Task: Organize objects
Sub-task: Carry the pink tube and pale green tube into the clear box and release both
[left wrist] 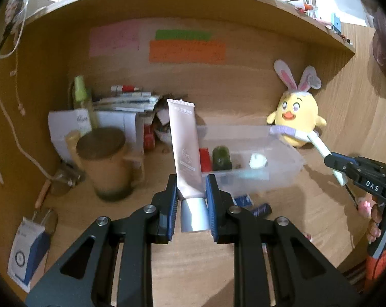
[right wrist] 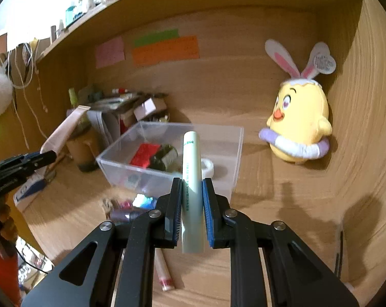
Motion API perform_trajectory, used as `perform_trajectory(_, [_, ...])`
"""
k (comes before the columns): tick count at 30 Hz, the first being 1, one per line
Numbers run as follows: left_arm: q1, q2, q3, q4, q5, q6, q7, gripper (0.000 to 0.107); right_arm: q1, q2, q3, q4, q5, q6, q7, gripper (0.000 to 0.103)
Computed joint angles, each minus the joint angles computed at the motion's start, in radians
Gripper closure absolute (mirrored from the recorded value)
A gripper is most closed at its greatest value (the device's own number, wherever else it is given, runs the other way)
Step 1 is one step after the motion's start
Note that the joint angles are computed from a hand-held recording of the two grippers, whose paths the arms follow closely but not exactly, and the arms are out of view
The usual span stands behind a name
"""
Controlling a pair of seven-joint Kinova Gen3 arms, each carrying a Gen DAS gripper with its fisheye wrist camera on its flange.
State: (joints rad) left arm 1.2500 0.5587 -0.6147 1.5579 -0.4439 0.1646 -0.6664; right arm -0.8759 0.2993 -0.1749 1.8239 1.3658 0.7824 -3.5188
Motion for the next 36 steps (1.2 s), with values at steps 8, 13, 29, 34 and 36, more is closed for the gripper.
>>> perform_trajectory(8, [-0.148,0.018,0.158,-0.103,0.016,0.027,-0.075,0.087,0.021,0.022,0.018,-0.056,0.025,-0.031,0.015,0.089])
perform_trajectory(13, [-0.203,0.041,0.217,-0.165,0.027,0.051,-0.105,0.087,0.032,0.043,0.036,-0.103,0.019,-0.050,0.065,0.089])
perform_trajectory(29, [-0.444,0.200,0.533,-0.470,0.074,0.288,-0.296,0.087,0.100,0.165,0.144,-0.299,-0.276,-0.165,0.390,0.089])
perform_trajectory(34, [-0.482,0.267,0.589,-0.588,0.126,0.385,-0.392,0.087,0.122,0.222,0.158,-0.363,-0.405,-0.166,0.526,0.089])
perform_trajectory(36, [-0.493,0.291,0.604,-0.631,0.149,0.420,-0.425,0.087,0.134,0.245,0.159,-0.390,-0.458,-0.161,0.585,0.089])
